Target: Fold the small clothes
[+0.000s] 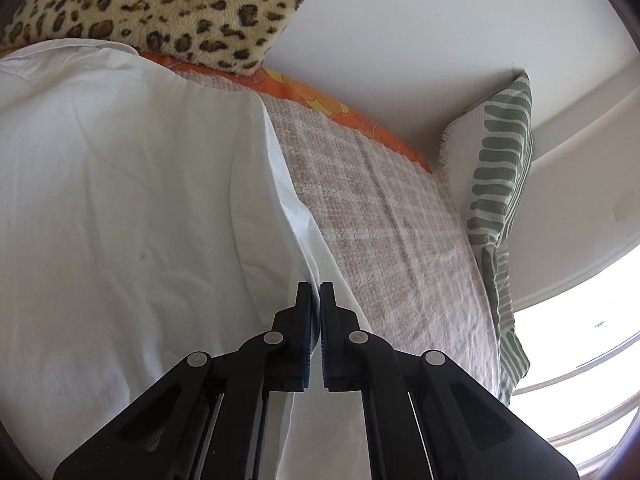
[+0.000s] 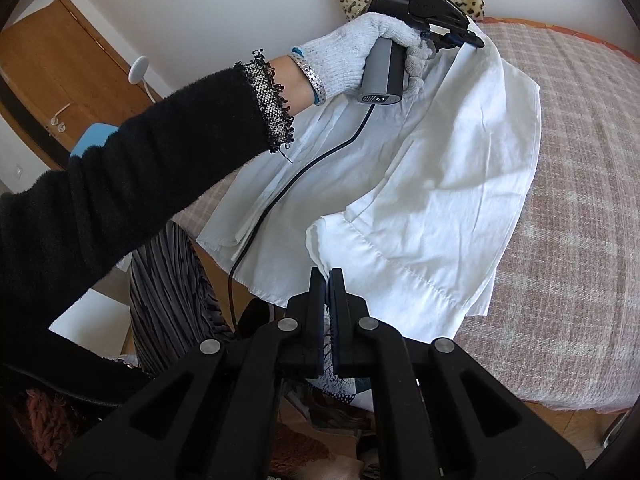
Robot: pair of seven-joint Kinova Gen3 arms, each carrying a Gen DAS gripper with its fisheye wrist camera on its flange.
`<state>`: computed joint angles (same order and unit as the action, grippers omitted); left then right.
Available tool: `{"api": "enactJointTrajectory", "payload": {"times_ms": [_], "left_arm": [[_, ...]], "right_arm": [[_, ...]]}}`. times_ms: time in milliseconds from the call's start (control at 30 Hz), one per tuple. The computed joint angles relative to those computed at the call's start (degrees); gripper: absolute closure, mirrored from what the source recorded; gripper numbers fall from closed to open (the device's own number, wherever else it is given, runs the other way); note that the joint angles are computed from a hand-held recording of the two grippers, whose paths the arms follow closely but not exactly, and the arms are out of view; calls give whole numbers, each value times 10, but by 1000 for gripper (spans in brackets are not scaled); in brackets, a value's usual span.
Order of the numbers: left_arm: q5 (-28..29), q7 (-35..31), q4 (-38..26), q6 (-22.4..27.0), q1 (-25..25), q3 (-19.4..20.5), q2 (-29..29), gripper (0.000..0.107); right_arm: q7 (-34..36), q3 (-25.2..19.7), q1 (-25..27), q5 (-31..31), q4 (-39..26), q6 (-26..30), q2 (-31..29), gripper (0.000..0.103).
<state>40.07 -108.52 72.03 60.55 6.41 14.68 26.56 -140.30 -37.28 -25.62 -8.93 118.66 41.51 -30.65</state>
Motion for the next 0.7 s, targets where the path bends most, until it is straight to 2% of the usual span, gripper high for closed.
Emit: {"api": "enactJointTrajectory", "payload": {"times_ms": [167, 300, 400, 467, 567, 633, 700], "left_arm": [[16, -17, 25, -18, -24, -8, -28, 107], [-14, -5, 34, -37, -14, -38, -37, 107], [25, -7, 40, -18, -55, -9, -20, 107], [30, -21, 57, -34, -52, -12, -31, 107], [-8, -27, 63, -54, -30, -24, -48, 107], [-12, -17, 64, -53, -31, -27, -51, 107], [-33, -3, 66, -62, -22, -38, -64, 107]], "right_arm": [[7, 12, -21, -15, 12, -22, -12, 100], [12, -4, -22, -15, 13, -24, 20, 100], [7, -7, -30, -12, 20, -28, 44, 100], [-1, -18, -27, 5, 15, -17, 53, 100], [-1, -6, -47, 9, 17, -15, 64, 100], [-8, -16, -47, 26, 10, -1, 76, 100], [-12, 3, -59, 19, 16, 3, 77, 99]]}}
